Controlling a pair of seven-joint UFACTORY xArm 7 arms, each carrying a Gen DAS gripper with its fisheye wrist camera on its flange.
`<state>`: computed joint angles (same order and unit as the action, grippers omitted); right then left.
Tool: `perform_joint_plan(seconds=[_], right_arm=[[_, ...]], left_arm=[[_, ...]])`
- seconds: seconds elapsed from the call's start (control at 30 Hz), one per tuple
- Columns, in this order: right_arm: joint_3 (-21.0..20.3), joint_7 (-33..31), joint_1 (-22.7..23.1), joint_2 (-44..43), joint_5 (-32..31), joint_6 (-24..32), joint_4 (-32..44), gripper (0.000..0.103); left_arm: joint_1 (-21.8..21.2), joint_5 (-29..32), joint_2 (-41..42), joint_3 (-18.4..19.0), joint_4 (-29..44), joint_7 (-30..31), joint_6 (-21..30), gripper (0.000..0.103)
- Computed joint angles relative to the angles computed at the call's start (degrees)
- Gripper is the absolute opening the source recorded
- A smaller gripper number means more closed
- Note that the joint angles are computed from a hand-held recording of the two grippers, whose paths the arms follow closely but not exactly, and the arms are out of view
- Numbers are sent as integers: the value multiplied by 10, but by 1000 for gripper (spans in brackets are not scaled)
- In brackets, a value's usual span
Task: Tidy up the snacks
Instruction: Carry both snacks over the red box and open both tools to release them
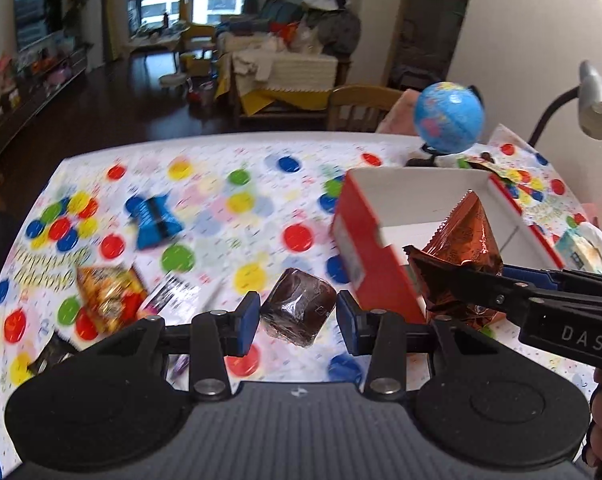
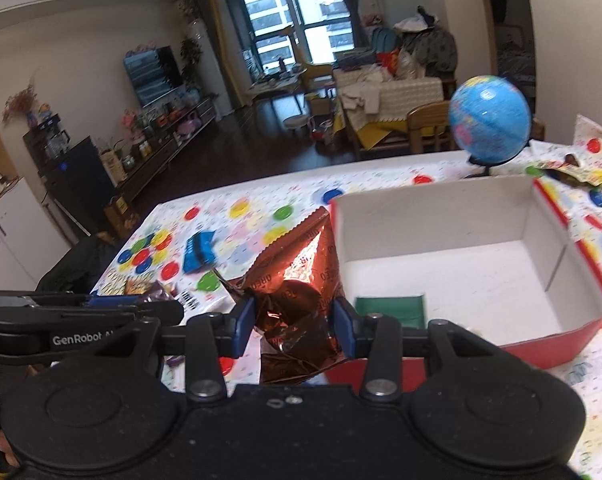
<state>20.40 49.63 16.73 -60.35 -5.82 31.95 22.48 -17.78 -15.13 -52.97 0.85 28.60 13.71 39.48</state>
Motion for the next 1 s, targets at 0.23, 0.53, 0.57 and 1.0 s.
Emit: perform_joint_plan(seconds=[0.23, 0.53, 0.57, 1.0], right_arm=[[-28, -23, -23, -45, -12, 25, -20, 41], [-76, -84, -93, -69, -33, 33, -51, 41], [-82, -91, -100, -75, -34, 36, -57, 41], [-139, -185, -154, -11, -15, 3, -80, 41]], left_arm=[[-30, 0, 56, -41, 35, -21, -34, 41], [-66, 8, 171, -81, 94, -59, -77, 41], [-70, 9, 187, -84, 102, -62, -80, 41], [-74, 78, 340, -130, 181, -118, -108, 41]])
